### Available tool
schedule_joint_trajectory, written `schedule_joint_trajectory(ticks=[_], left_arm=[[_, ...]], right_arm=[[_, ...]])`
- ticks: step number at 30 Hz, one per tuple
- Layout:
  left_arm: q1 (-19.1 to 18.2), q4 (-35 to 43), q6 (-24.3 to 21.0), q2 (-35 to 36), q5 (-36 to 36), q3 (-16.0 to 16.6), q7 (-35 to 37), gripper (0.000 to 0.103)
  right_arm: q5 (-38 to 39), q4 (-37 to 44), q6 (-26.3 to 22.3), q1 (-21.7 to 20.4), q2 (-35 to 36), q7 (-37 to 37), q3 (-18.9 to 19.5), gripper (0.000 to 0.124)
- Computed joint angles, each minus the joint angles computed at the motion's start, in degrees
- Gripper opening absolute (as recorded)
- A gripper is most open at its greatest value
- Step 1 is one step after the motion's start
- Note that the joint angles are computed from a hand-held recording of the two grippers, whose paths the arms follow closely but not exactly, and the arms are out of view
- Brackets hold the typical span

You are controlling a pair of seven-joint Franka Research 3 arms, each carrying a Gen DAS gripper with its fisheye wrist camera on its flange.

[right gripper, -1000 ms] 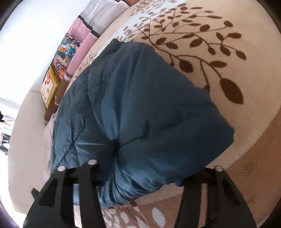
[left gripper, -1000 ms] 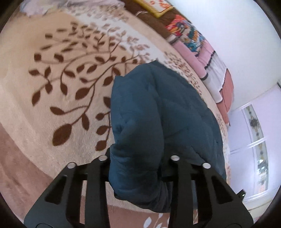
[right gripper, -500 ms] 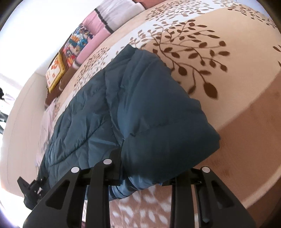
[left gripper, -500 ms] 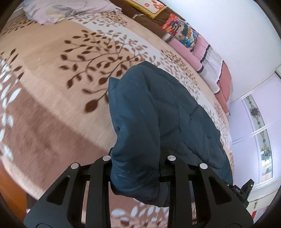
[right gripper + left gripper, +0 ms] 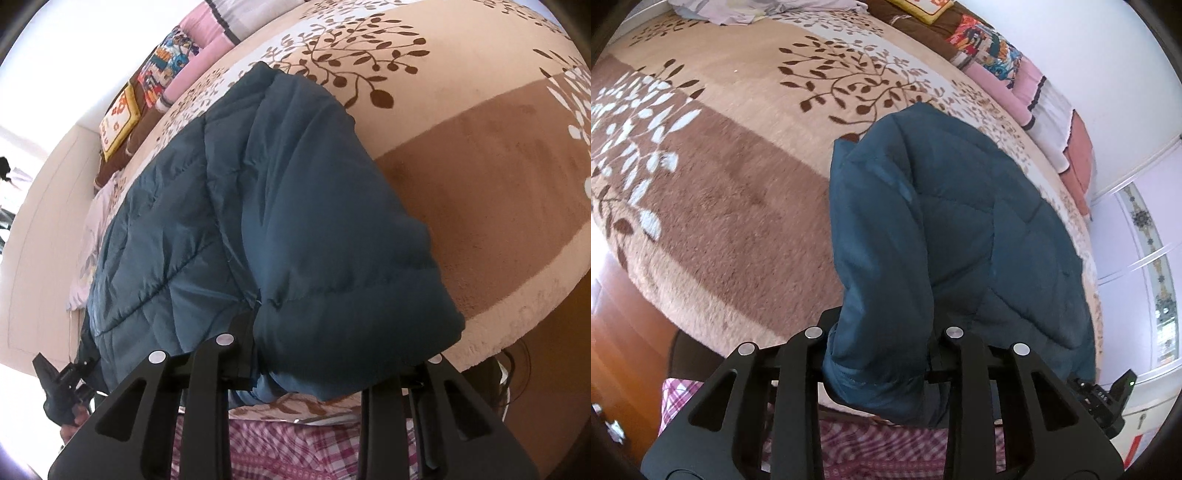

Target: Fold large clothes

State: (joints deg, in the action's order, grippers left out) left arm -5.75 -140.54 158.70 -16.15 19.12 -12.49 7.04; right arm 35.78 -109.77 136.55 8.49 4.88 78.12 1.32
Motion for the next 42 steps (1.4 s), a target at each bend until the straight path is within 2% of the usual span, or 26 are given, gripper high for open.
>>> schedule_joint_trajectory(ticks=[6,12,16,23,28,36,42], left_arm=[[-0.2,4.0,-7.9,2.2,2.1,-1.2,-2.1,0.034],[-1.1,5.6,-11.6,3.3,2.2,-0.8,-4.1,0.043],[-1.7,7.3,-14.7,4.2,2.2,-0.7,-5.0,0.049],[-2.3,6.7,-14.2,3.9,2.9,-0.2,-5.7,0.052],[-2.3,5.9,-13.7,3.2,2.3,0.0,-4.4,0.058],[-2.3,8.1,-17.4,4.4,6.4,-1.1,-3.5,0.061],[-2.5,7.9,-17.3,4.4,8.4,-1.1,-4.8,0.061]], right_arm=[[0.3,2.3,-3.2,-0.9,2.6,-0.9,-0.2,0.038],[1.2,4.5,-6.5,-2.1,4.8,-2.0,-0.3,0.049],[1.6,5.3,-8.0,-2.7,5.3,-2.2,-0.3,0.051],[-0.7,4.7,-6.9,-2.2,4.6,-0.4,-0.4,0.057],[-7.2,2.9,-3.4,-0.3,3.2,4.9,-0.4,0.066],[-14.8,2.9,-2.3,1.2,3.3,11.8,-0.6,0.074],[-21.6,2.5,-0.6,2.9,3.2,17.3,-0.5,0.083]])
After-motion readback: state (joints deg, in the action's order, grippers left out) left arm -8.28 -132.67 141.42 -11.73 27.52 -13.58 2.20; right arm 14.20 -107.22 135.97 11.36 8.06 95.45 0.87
